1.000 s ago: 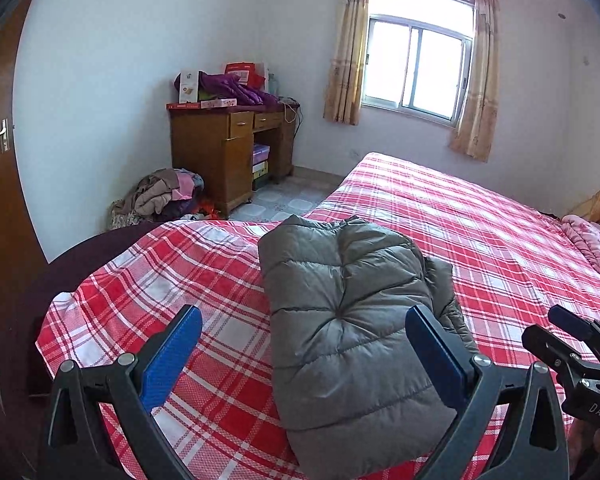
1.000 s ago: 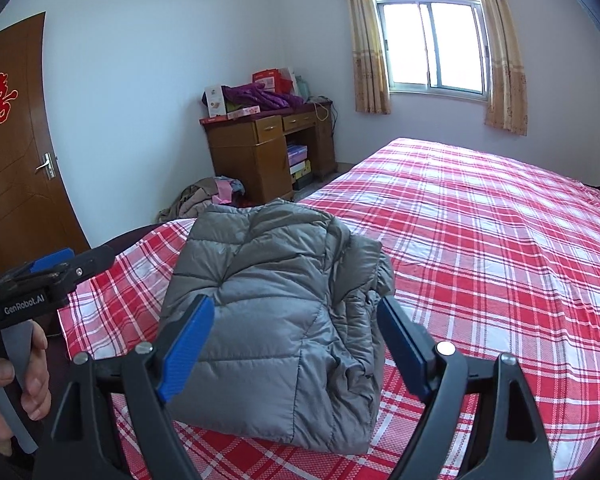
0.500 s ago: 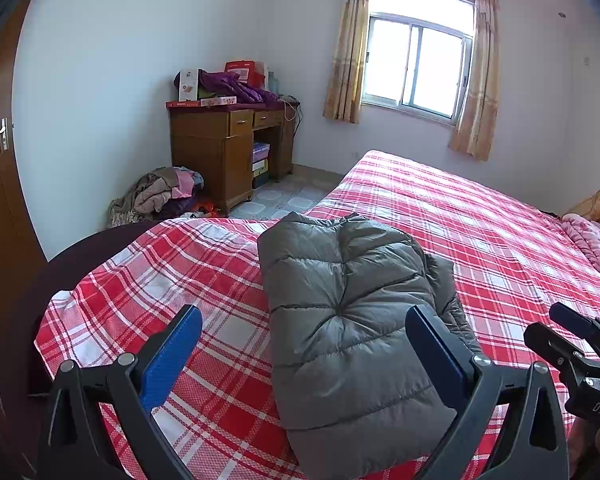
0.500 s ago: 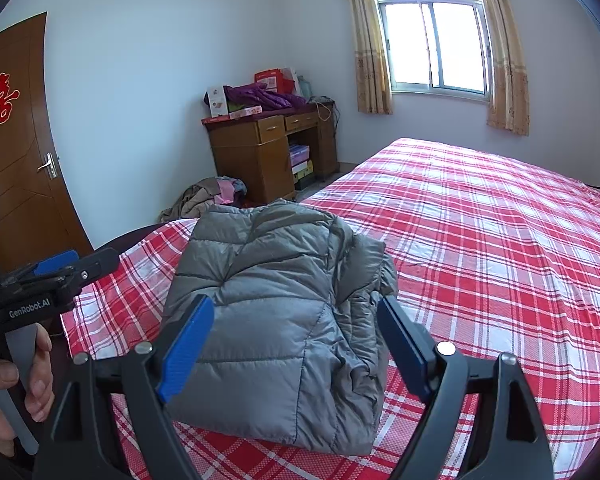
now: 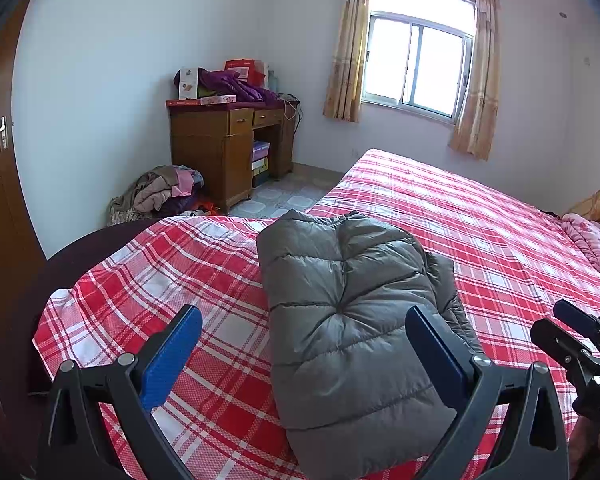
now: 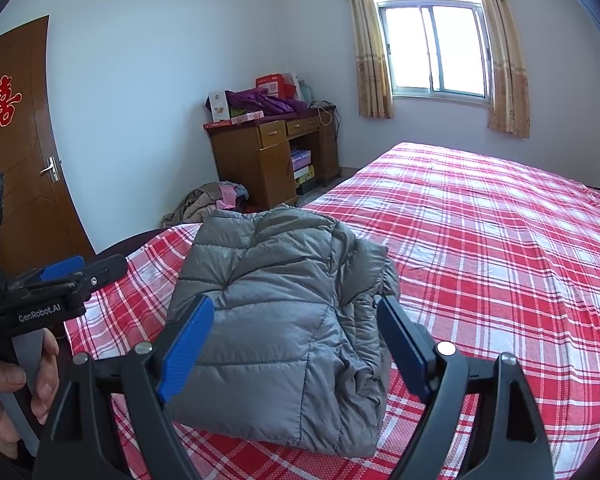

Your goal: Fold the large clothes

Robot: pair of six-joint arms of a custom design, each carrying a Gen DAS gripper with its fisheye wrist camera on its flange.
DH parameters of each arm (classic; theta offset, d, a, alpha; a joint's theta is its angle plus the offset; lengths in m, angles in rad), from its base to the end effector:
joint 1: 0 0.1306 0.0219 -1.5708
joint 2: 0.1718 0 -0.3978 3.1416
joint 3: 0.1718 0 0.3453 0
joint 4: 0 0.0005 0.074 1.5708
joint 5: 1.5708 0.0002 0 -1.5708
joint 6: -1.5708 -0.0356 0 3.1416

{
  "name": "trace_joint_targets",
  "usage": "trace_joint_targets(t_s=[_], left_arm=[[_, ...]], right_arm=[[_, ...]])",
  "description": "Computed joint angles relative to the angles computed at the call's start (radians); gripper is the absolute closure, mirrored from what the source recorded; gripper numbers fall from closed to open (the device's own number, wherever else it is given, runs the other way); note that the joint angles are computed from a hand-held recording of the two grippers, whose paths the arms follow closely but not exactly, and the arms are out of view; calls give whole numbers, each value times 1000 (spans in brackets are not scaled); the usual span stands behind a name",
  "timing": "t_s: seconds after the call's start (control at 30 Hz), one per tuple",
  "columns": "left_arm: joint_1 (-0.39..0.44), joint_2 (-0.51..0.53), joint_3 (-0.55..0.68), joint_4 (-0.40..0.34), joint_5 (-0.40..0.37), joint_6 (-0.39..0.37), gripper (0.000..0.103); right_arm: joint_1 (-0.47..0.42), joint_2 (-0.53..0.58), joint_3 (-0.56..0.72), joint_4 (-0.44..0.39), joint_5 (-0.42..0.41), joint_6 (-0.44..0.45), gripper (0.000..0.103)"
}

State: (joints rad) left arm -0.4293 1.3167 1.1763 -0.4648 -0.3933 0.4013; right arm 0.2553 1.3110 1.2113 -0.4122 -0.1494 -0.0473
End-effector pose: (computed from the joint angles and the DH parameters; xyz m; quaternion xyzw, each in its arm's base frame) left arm 0.3863 -0.1624 0.4178 -0.0785 0.8698 -0.0254 0.4864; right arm 0.4106 0.1121 0.4388 -0.1268 0.8521 0.1396 0.4882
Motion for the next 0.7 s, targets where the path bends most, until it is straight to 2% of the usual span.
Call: trace_joint_targets(t_s=[0.7], left_arm=[[3, 9, 6, -10, -9, 7, 1]], right_arm=[[9, 0, -5, 1, 5, -5, 17]])
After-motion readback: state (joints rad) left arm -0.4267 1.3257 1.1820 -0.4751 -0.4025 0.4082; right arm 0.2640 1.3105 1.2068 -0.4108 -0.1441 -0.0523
